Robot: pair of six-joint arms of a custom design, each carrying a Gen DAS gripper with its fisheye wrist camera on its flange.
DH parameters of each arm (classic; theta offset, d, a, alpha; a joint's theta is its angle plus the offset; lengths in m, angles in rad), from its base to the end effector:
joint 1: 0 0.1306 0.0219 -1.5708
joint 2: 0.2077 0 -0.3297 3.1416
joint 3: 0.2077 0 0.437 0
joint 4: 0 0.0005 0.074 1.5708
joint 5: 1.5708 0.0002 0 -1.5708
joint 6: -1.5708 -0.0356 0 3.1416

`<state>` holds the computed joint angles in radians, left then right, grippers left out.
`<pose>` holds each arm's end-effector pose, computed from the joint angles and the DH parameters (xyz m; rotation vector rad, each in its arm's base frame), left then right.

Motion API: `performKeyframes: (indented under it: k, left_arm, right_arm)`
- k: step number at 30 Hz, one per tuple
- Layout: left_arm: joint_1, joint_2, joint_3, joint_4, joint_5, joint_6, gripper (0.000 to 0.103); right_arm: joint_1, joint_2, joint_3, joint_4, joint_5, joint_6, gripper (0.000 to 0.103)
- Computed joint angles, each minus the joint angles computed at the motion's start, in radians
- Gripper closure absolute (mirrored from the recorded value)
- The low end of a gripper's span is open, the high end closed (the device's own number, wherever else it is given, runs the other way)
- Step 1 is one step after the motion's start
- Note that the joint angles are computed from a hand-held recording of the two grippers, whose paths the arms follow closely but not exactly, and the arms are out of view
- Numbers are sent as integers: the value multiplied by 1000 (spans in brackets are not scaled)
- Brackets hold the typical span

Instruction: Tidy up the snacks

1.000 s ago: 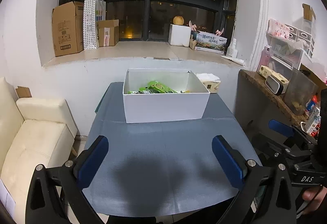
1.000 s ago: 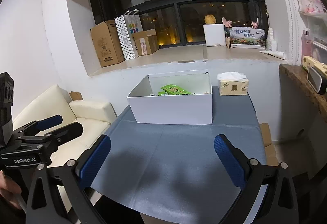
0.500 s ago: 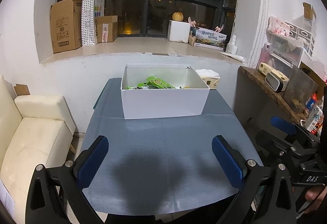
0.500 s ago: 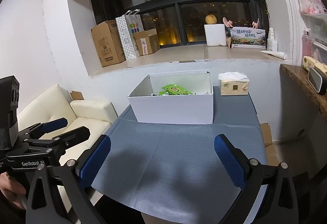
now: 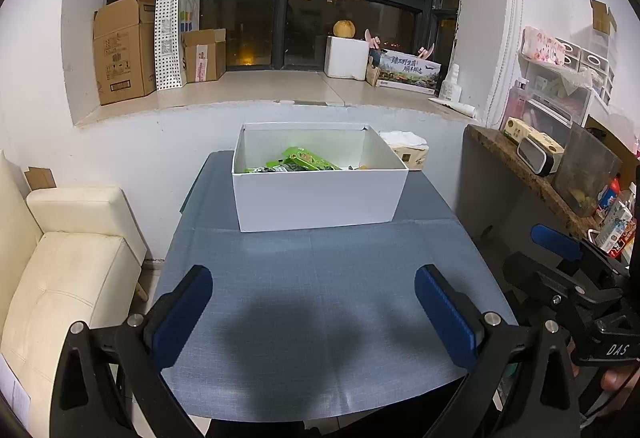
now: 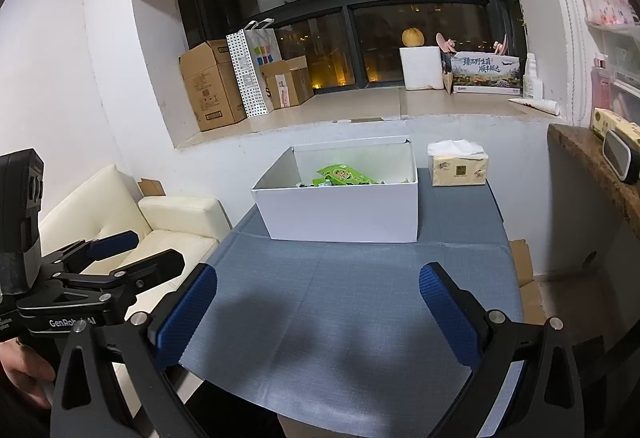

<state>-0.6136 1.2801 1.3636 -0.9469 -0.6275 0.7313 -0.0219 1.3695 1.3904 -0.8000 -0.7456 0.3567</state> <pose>0.4178 -0.2693 0.4173 -0.3957 2.1987 0.0529 0.5324 0.0120 0.3989 -0.7073 2.0689 0.6591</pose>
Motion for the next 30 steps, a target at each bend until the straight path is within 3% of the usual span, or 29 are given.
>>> performKeyframes:
  k: [30]
  left_arm:
    - [-4, -3, -4, 4, 7, -12, 0]
  right_arm:
    - [0, -15, -11, -9, 21, 12, 0]
